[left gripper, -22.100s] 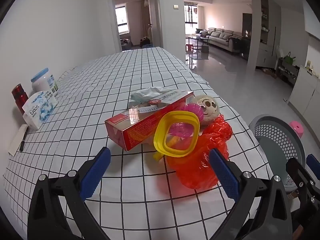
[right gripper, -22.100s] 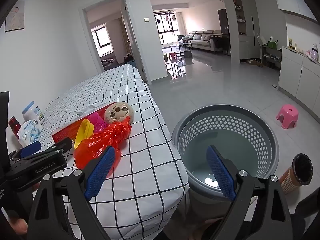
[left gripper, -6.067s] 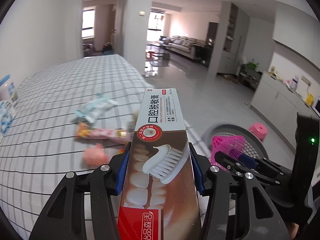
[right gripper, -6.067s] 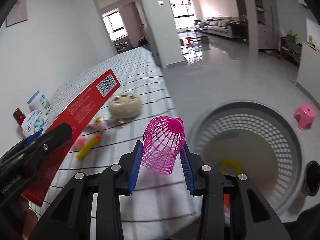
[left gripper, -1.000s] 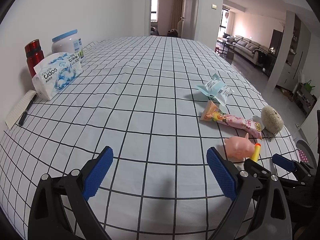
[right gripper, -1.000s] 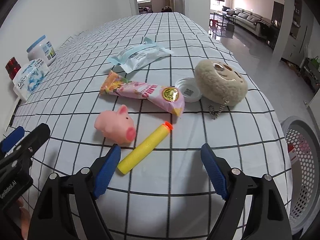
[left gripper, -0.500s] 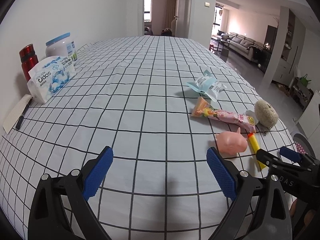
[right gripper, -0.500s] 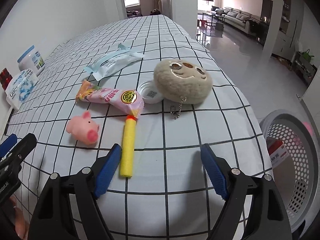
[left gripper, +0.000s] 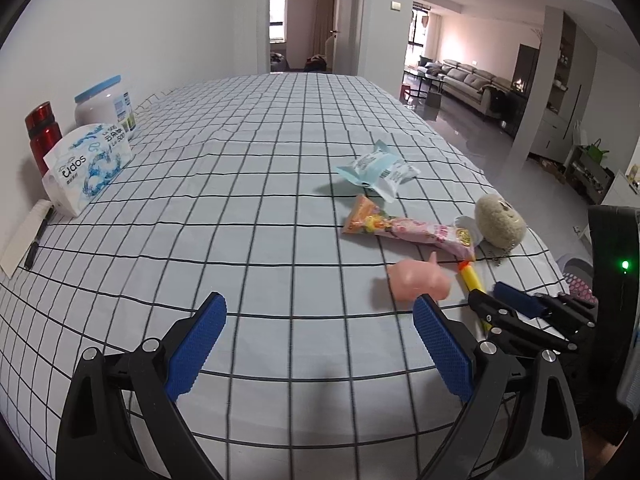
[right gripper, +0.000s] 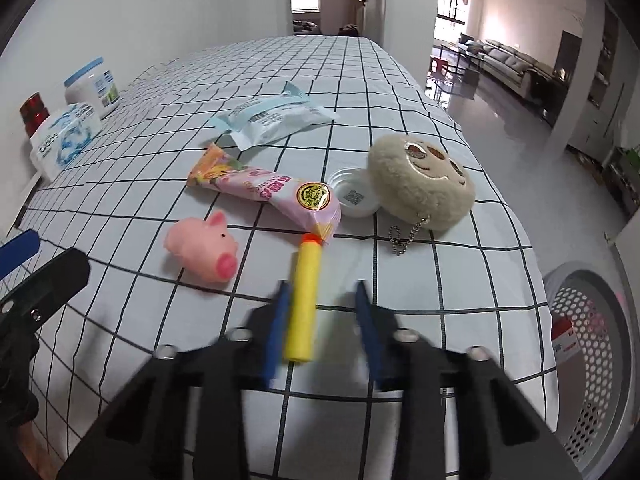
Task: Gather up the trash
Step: 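Grasp the yellow foam stick with right while left grasps the pink pig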
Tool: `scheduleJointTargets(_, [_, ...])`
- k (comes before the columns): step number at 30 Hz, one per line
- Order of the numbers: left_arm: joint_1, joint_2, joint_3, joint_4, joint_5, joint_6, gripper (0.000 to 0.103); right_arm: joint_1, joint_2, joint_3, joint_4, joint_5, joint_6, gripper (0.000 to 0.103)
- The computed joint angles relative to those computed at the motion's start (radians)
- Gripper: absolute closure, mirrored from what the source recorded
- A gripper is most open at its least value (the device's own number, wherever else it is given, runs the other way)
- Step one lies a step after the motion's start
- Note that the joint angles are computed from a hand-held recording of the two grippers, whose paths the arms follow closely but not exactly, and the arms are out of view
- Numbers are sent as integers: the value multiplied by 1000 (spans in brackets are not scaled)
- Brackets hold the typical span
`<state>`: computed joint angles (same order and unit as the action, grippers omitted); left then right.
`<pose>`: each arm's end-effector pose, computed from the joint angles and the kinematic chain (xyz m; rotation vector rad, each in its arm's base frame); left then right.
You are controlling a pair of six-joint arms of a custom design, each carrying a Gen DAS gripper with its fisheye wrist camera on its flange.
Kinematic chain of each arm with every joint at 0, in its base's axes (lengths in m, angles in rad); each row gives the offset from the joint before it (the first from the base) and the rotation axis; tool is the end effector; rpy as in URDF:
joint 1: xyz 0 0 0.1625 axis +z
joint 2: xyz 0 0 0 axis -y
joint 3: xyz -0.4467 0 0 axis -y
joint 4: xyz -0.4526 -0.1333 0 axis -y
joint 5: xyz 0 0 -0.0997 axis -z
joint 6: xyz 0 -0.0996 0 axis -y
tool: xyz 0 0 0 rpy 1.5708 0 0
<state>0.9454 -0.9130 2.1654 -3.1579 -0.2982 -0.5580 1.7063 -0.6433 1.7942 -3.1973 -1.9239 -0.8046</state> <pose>-0.1183 -0.5542 0.0913 -0.1817 2.0028 -1.1021 0.1889 -0.6538 -0.0203 1.0865 -2.3891 0.4467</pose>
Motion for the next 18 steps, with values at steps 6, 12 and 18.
scheduleJointTargets(6, [1, 24, -33, 21, -34, 4, 10, -35, -53, 32, 32, 82, 23, 91])
scheduleJointTargets(12, [18, 51, -80, 39, -99, 8, 10, -71, -122, 60, 73, 154, 34, 91])
scheduleJointTargets(18, [35, 77, -124, 56, -141, 12, 10, -103, -168, 57, 211, 216, 63, 91])
